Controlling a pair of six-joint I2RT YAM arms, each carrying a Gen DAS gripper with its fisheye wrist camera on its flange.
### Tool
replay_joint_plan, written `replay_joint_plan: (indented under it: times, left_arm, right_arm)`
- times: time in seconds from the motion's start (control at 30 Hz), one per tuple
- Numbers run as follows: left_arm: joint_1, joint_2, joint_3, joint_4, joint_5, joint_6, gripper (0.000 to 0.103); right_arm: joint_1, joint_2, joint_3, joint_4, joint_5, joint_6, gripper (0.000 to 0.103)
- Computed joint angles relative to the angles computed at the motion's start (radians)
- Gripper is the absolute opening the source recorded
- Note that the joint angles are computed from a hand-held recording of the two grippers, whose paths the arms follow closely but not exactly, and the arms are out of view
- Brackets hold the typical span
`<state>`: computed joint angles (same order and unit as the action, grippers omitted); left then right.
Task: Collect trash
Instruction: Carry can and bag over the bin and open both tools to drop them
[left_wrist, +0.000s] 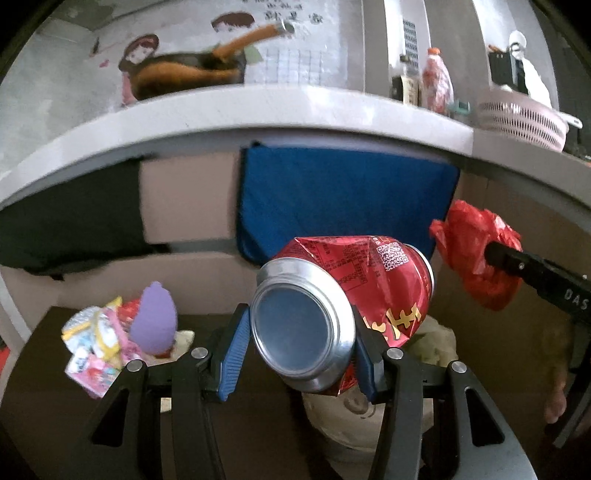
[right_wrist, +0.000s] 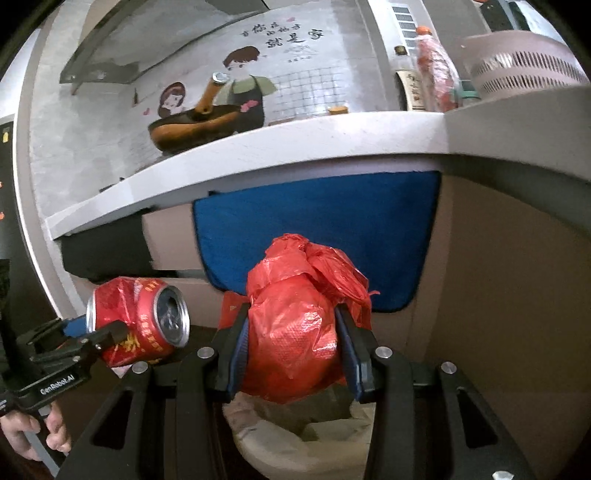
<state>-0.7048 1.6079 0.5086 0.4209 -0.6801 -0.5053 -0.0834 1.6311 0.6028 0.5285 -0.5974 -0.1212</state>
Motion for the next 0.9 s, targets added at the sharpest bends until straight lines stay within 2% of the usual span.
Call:
replay_joint_plan:
  times: [0.17,0.27,0.5,0.8,0.9]
  left_arm:
    - [0.062,0.132,0.042,0.065,0.112,0.008,0.051]
    - [0.094,0.198,0.077,0.079,0.161,0.022,0.051]
    - [0.142,0.322,0.176,0.081,0.24,0.042,0.051]
    - [0.187,0.436,0.245,0.128,0.339,0.034,0.051]
    - [0.233,0.479,0.257,0.176,0.443,0.045,0.051]
  right_arm:
    - [-0.005,0.109,0.017,0.053,-0.003,-0.007,0.041]
    - [-0.006,0.187,0.06,0.045,-0.008,-0.016,0.041]
    - [-0.012,0.313,0.145,0.001,-0.005,-0.03,0.041]
    - [0.003,0.424,0.199,0.008,0.031,-0.031,0.042]
    - [0.013,0.454,0.219,0.014,0.041,-0.016,0.047]
